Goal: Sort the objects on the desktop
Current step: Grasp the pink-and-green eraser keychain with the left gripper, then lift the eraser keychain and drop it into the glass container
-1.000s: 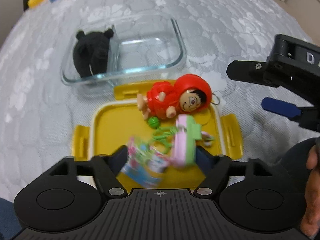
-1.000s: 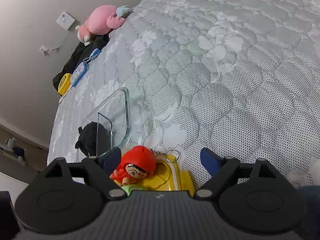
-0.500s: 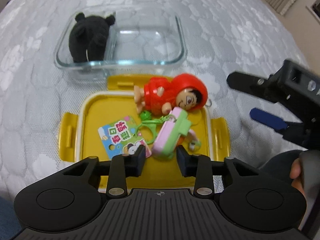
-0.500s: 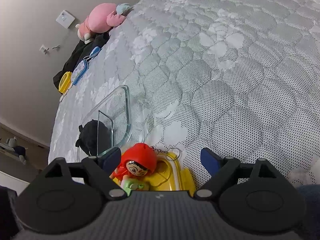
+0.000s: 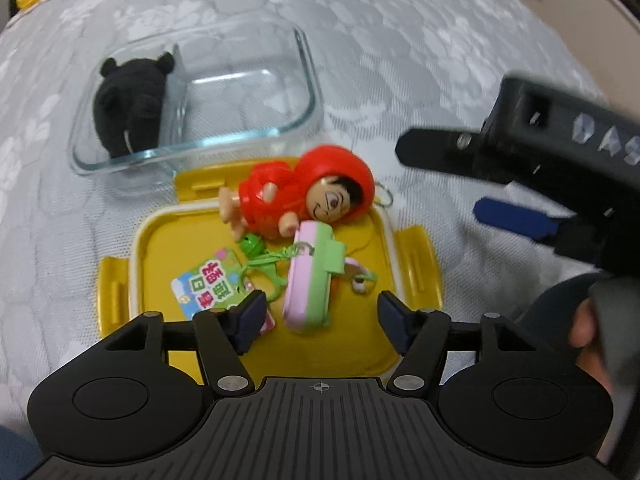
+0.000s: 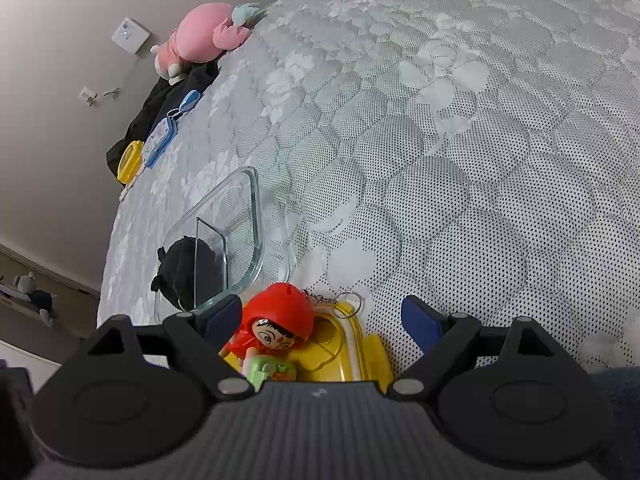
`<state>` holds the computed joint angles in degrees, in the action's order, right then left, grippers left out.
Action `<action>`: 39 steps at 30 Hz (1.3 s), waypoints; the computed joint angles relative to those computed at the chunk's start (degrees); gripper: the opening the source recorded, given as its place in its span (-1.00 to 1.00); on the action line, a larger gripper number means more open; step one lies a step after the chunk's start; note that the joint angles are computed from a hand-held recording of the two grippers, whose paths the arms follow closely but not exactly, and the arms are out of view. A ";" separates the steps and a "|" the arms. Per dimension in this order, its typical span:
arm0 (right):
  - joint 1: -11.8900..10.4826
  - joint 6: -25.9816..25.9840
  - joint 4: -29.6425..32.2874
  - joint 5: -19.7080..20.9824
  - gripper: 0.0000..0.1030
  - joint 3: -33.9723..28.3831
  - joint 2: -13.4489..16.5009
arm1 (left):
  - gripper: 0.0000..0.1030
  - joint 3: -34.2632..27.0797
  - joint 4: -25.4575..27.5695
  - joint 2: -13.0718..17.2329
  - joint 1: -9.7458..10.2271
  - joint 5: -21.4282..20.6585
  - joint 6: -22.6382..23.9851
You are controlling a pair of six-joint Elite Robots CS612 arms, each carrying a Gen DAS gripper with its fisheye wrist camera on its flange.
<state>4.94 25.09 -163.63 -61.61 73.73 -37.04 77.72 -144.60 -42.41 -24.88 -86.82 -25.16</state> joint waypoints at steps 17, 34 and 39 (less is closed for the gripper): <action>-0.08 0.95 0.61 0.54 0.73 -0.34 0.22 | -0.44 7.47 -14.87 -5.55 2.38 -2.71 -5.04; -0.17 1.02 1.14 0.95 0.75 -0.36 0.18 | -0.44 -4.06 -17.58 -2.73 3.67 5.66 2.90; -0.12 0.66 1.76 0.84 0.75 -0.54 0.22 | -0.44 -8.75 -13.23 0.99 3.89 6.82 5.40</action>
